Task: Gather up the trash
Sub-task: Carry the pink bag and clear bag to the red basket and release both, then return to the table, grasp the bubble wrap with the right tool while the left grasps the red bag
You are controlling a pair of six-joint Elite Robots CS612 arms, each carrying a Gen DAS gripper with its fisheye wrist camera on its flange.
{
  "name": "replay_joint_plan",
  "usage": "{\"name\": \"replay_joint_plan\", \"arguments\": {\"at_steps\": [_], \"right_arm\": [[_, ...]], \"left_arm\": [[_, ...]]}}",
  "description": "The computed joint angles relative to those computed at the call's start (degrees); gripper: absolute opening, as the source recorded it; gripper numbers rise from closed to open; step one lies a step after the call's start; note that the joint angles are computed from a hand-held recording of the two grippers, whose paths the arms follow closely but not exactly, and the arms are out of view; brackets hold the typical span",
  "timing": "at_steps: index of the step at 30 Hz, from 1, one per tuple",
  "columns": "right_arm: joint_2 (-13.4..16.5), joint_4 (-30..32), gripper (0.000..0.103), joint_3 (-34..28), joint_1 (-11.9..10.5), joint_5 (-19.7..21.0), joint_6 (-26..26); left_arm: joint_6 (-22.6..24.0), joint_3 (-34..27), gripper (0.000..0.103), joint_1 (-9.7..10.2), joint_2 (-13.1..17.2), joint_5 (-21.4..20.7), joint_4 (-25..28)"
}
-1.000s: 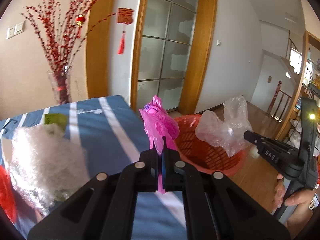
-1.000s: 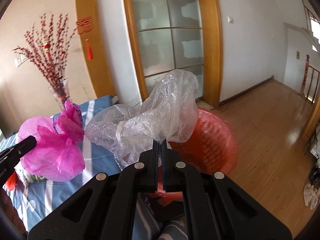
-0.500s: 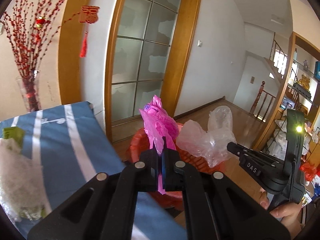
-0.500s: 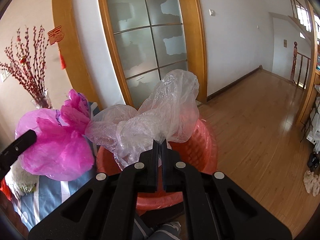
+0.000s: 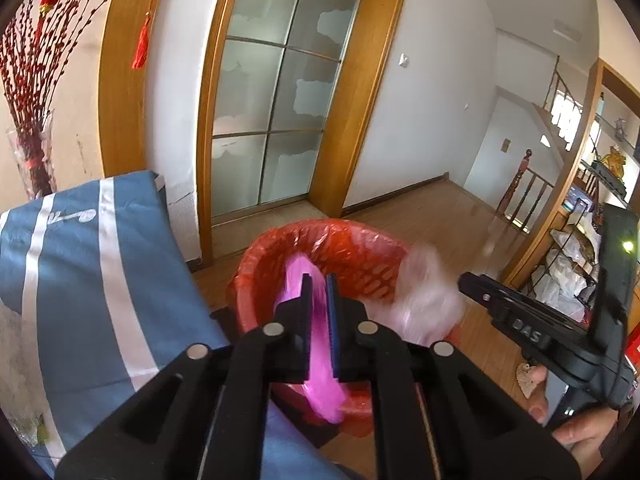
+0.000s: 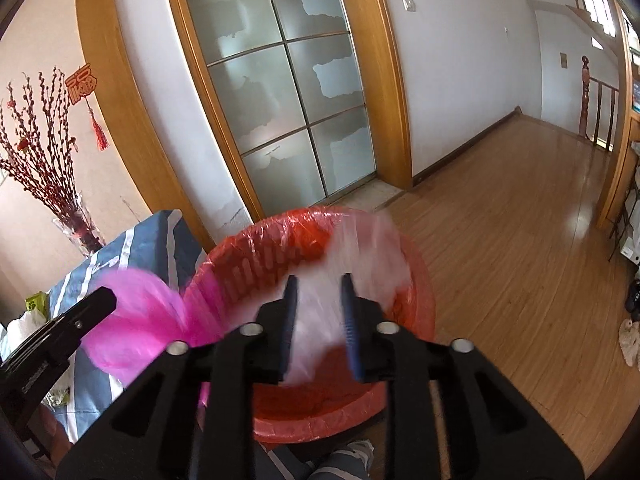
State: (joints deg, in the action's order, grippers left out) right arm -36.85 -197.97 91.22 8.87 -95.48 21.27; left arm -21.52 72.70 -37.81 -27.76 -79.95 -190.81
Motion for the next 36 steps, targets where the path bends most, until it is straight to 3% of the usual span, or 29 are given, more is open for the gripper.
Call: {"name": "replay_joint_plan", "arguments": {"at_steps": [3,6,15,22,27,31,36], "right_arm": [[-0.3,-0.3,0.034,0.7,0.37,-1.52,-0.69],[-0.61,-0.79,0.036,1.09,0.97,-2.73,-1.51],[-0.86,-4.03,0.036,1.04,3.87,-1.66,-8.03],[-0.37,-2.5,0.036,-0.83,6.83,5.02,-13.05],[0.58,1.99,0.036,-3.76,9.05,12.92,-16.3],[1.98,5.6,0.036,-7.27,10.66,19.83,-16.86],[3.97,8.53,0.036,-12.07,12.76,24.79,-17.24]], "left_arm": [[-1.19,1.35,0.027,0.2,-0.55,1.28,-0.09],[-1.25,4.05,0.031,0.18,-1.79,3.5,-1.01],[-1.33,14.63,0.046,-0.71,-6.55,16.49,-4.4],[-6.61,24.16,0.054,-0.94,-10.6,28.55,-6.9],[-12.98,31.05,0.064,-0.83,-13.62,36.5,-5.66],[-19.24,35.46,0.067,-0.17,-15.78,40.53,-3.3],[-27.03,40.03,0.067,1.21,-18.02,42.04,-0.64]]}}
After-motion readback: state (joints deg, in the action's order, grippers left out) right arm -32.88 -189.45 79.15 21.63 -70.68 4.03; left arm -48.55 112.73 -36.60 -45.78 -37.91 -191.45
